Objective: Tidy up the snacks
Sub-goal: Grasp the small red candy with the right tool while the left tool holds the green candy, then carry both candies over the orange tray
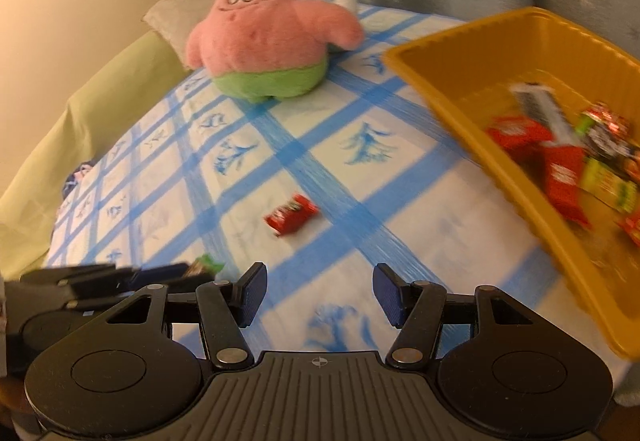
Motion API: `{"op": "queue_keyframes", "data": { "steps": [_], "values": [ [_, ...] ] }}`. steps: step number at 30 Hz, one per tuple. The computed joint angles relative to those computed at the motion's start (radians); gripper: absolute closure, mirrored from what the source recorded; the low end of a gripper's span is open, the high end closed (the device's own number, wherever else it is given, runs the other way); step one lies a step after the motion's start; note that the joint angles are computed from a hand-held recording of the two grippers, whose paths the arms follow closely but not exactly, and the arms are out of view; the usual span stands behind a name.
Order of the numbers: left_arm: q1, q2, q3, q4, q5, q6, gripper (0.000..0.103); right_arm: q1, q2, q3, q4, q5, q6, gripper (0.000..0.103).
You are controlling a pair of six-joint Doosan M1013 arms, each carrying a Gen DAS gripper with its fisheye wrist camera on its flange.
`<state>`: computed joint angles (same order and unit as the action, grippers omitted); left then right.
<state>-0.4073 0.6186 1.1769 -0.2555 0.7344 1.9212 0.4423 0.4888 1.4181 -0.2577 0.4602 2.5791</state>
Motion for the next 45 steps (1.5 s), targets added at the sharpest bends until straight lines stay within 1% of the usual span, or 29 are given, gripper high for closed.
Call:
{"op": "queue_keyframes", "data": {
  "steps": [3, 5, 10, 14, 19, 24, 26, 27, 30, 37, 45],
  "values": [
    [0.013, -0.008, 0.010, 0.050, -0.011, -0.078, 0.083, -0.006, 0.027, -0.036, 0.053, -0.011, -0.073, 0.047],
    [0.021, -0.015, 0.018, 0.076, -0.020, -0.118, 0.083, -0.012, 0.045, -0.061, 0.098, -0.013, -0.117, 0.052],
    [0.037, -0.032, 0.038, 0.128, -0.041, -0.203, 0.083, -0.022, 0.087, -0.119, 0.148, 0.004, -0.131, 0.055],
    [0.047, -0.041, 0.050, 0.158, -0.046, -0.253, 0.083, -0.024, 0.118, -0.169, 0.107, 0.060, -0.093, 0.061],
    [0.056, -0.050, 0.061, 0.180, -0.046, -0.290, 0.083, -0.018, 0.144, -0.212, 0.059, 0.122, -0.092, 0.069],
    [0.059, -0.058, 0.071, 0.190, -0.049, -0.308, 0.083, 0.000, 0.161, -0.246, -0.019, 0.186, -0.151, 0.074],
    [0.059, -0.060, 0.072, 0.192, -0.049, -0.312, 0.083, 0.010, 0.165, -0.252, -0.065, 0.211, -0.175, 0.083],
    [0.058, -0.060, 0.072, 0.193, -0.050, -0.314, 0.083, 0.015, 0.167, -0.255, -0.092, 0.223, -0.182, 0.084],
    [0.058, -0.064, 0.073, 0.187, -0.049, -0.315, 0.083, 0.016, 0.164, -0.246, -0.103, 0.214, -0.207, 0.084],
    [0.051, -0.076, 0.078, 0.185, -0.064, -0.318, 0.083, 0.008, 0.145, -0.225, -0.030, 0.186, -0.252, 0.085],
    [0.036, -0.094, 0.083, 0.177, -0.084, -0.308, 0.083, 0.005, 0.090, -0.159, 0.054, 0.092, -0.300, 0.085]
  ]
}}
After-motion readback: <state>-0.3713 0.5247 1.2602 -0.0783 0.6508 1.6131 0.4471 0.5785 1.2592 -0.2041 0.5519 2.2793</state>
